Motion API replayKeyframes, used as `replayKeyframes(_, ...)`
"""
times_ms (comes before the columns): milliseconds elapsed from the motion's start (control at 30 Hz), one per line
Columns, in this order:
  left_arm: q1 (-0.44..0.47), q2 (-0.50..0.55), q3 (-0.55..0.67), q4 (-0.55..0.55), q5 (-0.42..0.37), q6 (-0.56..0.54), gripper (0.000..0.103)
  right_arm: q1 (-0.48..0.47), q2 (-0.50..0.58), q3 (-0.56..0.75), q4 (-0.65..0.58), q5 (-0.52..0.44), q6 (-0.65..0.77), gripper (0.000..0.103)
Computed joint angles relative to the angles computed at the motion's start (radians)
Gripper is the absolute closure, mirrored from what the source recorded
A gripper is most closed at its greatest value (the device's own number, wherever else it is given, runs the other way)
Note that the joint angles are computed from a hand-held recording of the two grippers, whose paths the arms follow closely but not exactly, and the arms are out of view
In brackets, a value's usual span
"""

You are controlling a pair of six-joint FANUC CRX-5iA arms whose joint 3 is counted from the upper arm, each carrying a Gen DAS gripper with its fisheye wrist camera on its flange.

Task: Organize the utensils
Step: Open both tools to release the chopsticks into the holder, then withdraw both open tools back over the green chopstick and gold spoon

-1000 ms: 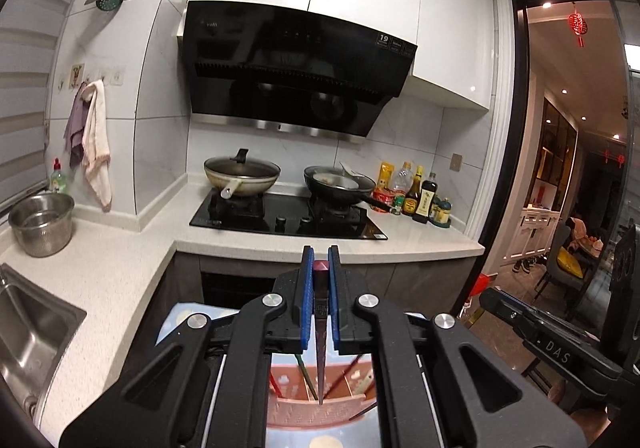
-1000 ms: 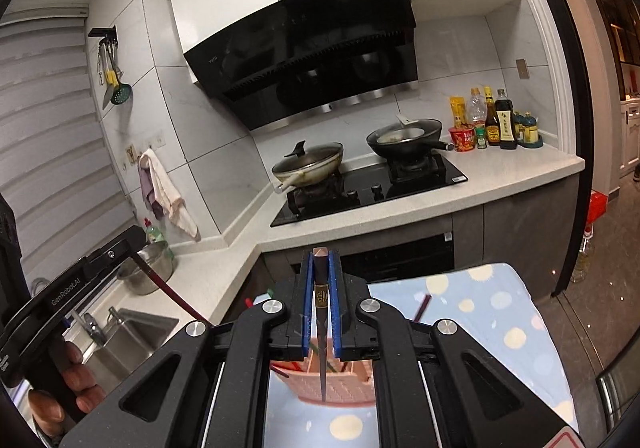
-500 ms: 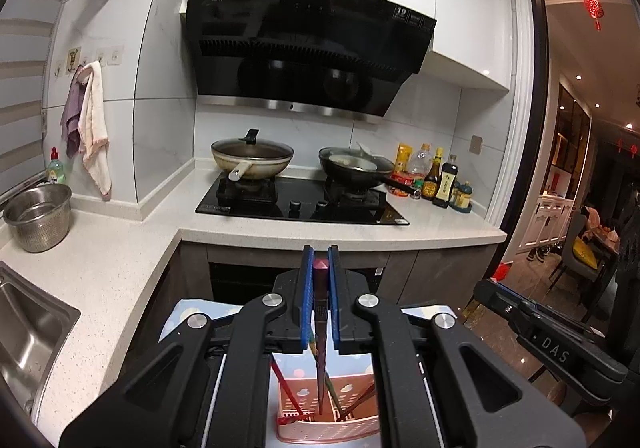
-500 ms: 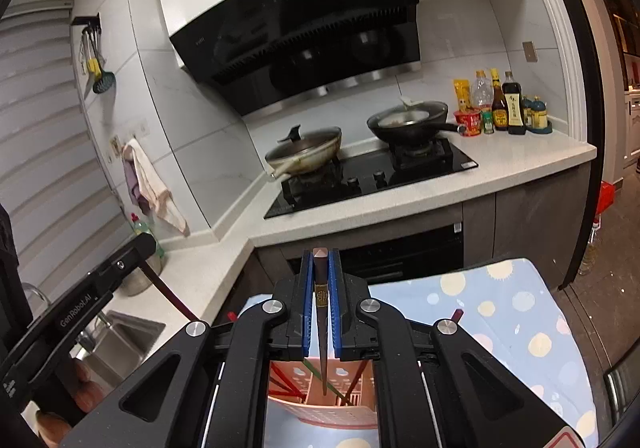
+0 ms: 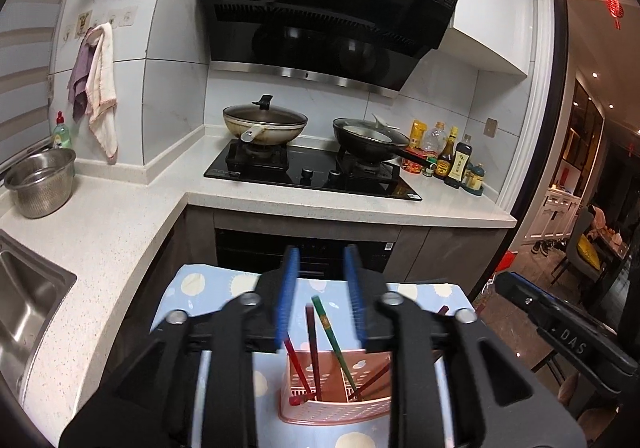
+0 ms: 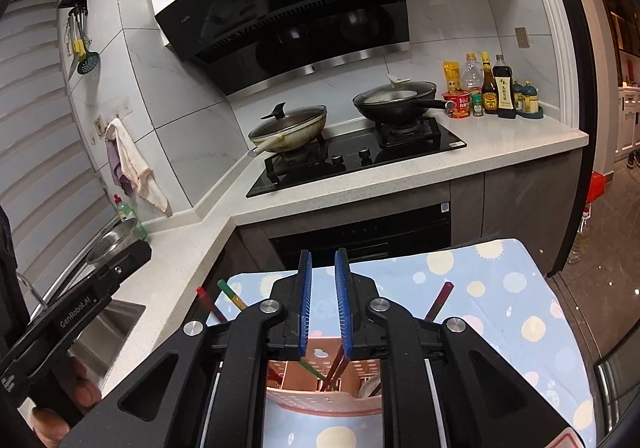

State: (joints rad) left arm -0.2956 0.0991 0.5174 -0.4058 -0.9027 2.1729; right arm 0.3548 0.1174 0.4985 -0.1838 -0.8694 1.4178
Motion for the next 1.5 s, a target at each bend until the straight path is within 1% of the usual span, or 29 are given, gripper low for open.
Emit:
replayKeyframes(67,-0.008,-0.012,-0.011,-0.013,-0.001,0.01,0.072,0.003,-0.015,-0.015,0.005,0.006,0.003,0.084)
replayKeyframes(167,-0.014,-0.03,-0.031,-0.016,-0.005,0.014,0.071,0.012,-0.041,-0.044,0.026,0.015,0.005,0.083)
replayKeyframes(300,-0.028,-0.057,-0.06,-0.024,-0.023,0.022,0.071,0.022,-0.083,-0.085,0.027,0.004,0.022,0.083)
replayKeyframes(533,-0.073,-0.122,-0.148,-0.037,-0.052,0.044,0.071,0.064,-0.203,-0.249,0.092,-0.005,0.018,0.083)
replayKeyframes(800,-0.116,-0.197,-0.279,-0.012,-0.092,0.086,0.071,0.083,-0.334,-0.431,0.086,-0.102,0.005,0.083)
replayKeyframes(967,-0.172,-0.232,-0.36,-0.034,-0.15,0.144,0.071,0.111,-0.426,-0.568,0.1,-0.176,-0.012,0.083)
replayKeyframes(1100,-0.188,-0.257,-0.433,0.0,-0.183,0.176,0.071,0.148,-0.492,-0.672,0.114,-0.244,-0.008,0.083)
replayKeyframes(1167,-0.202,-0.268,-0.464,0.006,-0.197,0.194,0.071,0.156,-0.519,-0.714,0.097,-0.279,-0.006,0.083)
replayKeyframes(1300,-0.231,-0.285,-0.526,0.029,-0.218,0.223,0.071,0.173,-0.553,-0.764,0.074,-0.329,-0.006,0.083)
replayKeyframes(1500,-0.26,-0.303,-0.591,0.067,-0.25,0.248,0.071,0.213,-0.576,-0.806,0.078,-0.363,0.01,0.083)
